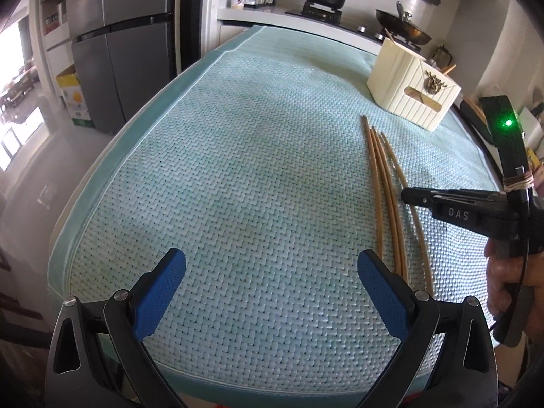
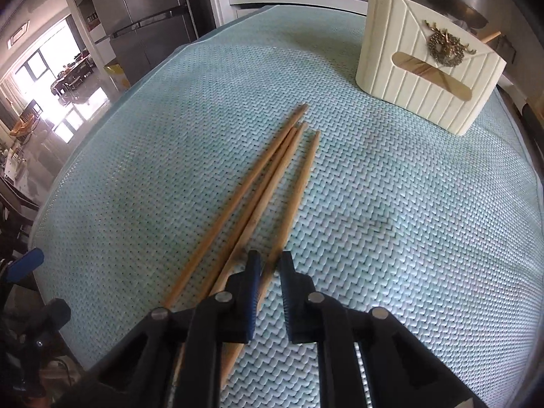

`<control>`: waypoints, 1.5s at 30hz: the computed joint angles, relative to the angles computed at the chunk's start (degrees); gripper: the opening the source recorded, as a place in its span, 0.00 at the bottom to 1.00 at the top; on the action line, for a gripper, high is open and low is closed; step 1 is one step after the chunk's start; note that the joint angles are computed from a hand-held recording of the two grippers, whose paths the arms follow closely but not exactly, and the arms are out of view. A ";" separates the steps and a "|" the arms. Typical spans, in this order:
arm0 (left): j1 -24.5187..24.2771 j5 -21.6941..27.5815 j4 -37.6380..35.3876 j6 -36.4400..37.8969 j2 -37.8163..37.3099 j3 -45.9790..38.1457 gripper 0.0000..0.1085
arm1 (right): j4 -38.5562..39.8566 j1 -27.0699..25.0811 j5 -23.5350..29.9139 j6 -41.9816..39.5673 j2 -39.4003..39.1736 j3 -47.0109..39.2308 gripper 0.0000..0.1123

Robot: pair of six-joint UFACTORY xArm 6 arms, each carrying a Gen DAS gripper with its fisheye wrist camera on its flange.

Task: Organize utensils
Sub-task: 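Grasp a wooden chopstick with the right tool while the left tool grasps another chopstick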

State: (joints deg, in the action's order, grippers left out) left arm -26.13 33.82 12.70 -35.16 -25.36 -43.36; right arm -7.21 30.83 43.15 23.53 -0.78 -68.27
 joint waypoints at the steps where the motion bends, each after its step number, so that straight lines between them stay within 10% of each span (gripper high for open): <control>1: -0.08 0.09 0.29 -0.19 0.06 -0.05 0.93 | 0.72 -0.37 -0.26 -0.21 -0.98 1.08 0.09; 16: -2.80 1.36 -5.05 12.60 17.58 -14.86 0.93 | -6.39 -3.12 2.83 6.30 -21.93 20.56 0.06; 24: -4.12 5.16 2.85 6.59 22.36 -19.44 0.93 | -8.78 -5.68 5.46 8.40 -30.41 27.07 0.07; 45: -4.68 9.83 -1.45 15.48 19.74 -19.05 0.93 | 3.79 -14.59 4.98 -5.19 -30.82 26.30 0.28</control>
State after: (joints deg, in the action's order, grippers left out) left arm -30.81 43.65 11.25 -19.68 -5.62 -62.41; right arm -3.42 16.24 48.13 18.34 -31.60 -41.97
